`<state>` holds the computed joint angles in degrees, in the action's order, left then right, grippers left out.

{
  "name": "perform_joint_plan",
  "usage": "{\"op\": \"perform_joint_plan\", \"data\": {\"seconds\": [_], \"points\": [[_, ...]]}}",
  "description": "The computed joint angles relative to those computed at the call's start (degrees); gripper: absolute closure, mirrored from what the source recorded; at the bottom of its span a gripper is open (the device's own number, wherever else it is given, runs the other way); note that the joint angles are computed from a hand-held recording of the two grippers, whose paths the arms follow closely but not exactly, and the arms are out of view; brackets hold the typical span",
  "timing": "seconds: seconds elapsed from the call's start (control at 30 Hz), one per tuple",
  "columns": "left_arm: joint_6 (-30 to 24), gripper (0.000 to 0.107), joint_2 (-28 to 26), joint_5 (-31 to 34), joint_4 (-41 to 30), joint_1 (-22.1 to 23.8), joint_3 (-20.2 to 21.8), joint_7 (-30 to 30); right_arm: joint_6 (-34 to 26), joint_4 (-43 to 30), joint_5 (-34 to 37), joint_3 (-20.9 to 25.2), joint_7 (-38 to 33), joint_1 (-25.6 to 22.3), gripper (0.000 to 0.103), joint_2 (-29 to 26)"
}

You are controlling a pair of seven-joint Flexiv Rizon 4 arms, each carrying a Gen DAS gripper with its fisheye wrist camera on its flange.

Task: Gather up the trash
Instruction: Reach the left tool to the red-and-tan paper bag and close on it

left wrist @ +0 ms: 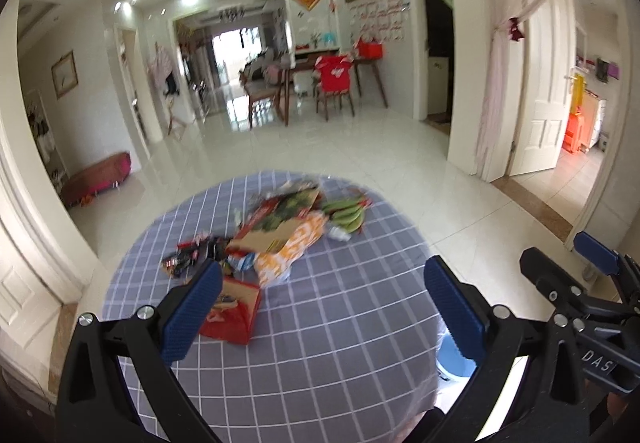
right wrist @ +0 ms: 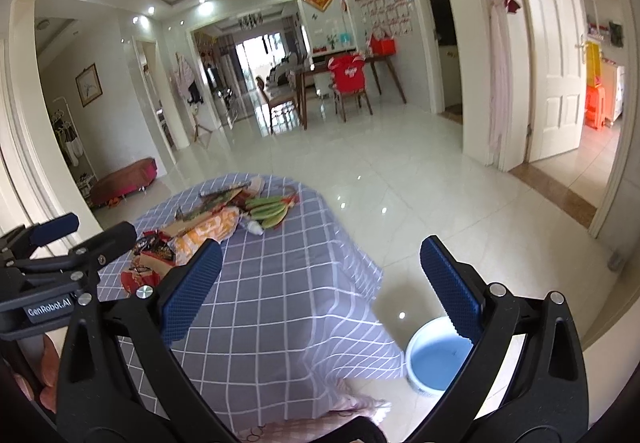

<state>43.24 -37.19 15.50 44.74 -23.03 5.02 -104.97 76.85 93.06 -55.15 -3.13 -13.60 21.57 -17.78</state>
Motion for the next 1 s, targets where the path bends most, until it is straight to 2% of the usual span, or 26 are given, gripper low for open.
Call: {"op": "perform_joint_plan", "data": {"seconds": [0.17, 0.37, 0.5, 0.6, 0.67, 0.77, 0.87, 0.93, 1.0], "points": [[-4.50, 0.008, -2.17, -1.76, -0.59, 3.04, 0.88, -3.19, -2.35, -7.21, 10.59, 3.57, -9.58, 0.37, 0.006, -6.89], [-7.62, 0.008, -2.69, -6.77, 2.82, 9.05, 0.22, -10.18, -6.18, -16.81, 18.71, 3.78, -18.18, 3.52, 0.006, -14.40], [-2.46, 0.008, -1.87, -13.78, 8.43, 13.77, -2.50, -14.59, -8.40, -22.71, 23.99, 4.34, -22.99, 4.87, 0.006, -18.49], [4.78, 0.008, -1.50, -19.49, 13.05, 16.26, -4.90, -16.08, -9.79, -26.90, 26.65, 4.10, -25.52, 5.87, 0.006, -21.33], [2.45, 0.008, -3.07, -19.82, 10.77, 15.78, -3.91, -16.64, -11.07, -29.32, 27.91, 3.83, -26.72, 6.55, 0.006, -22.89], [-4.82, 0.009, -7.26, -18.44, 3.02, 14.60, -2.45, -16.37, -11.97, -31.30, 29.60, 3.43, -27.64, 7.12, 0.006, -24.15], [-7.93, 0.009, -9.72, -17.73, -1.03, 14.34, -2.27, -15.72, -11.93, -33.92, 31.94, 3.71, -27.67, 7.06, 0.006, -25.84], [-6.98, 0.011, -10.25, -16.91, -1.43, 14.20, -2.20, -15.17, -12.21, -35.92, 33.44, 4.21, -27.91, 6.91, 0.006, -27.00], [-4.66, 0.025, -9.89, -17.70, 0.26, 14.89, -3.50, -13.49, -12.89, -38.74, 35.45, 5.61, -29.06, 6.54, 0.006, -28.49]]}}
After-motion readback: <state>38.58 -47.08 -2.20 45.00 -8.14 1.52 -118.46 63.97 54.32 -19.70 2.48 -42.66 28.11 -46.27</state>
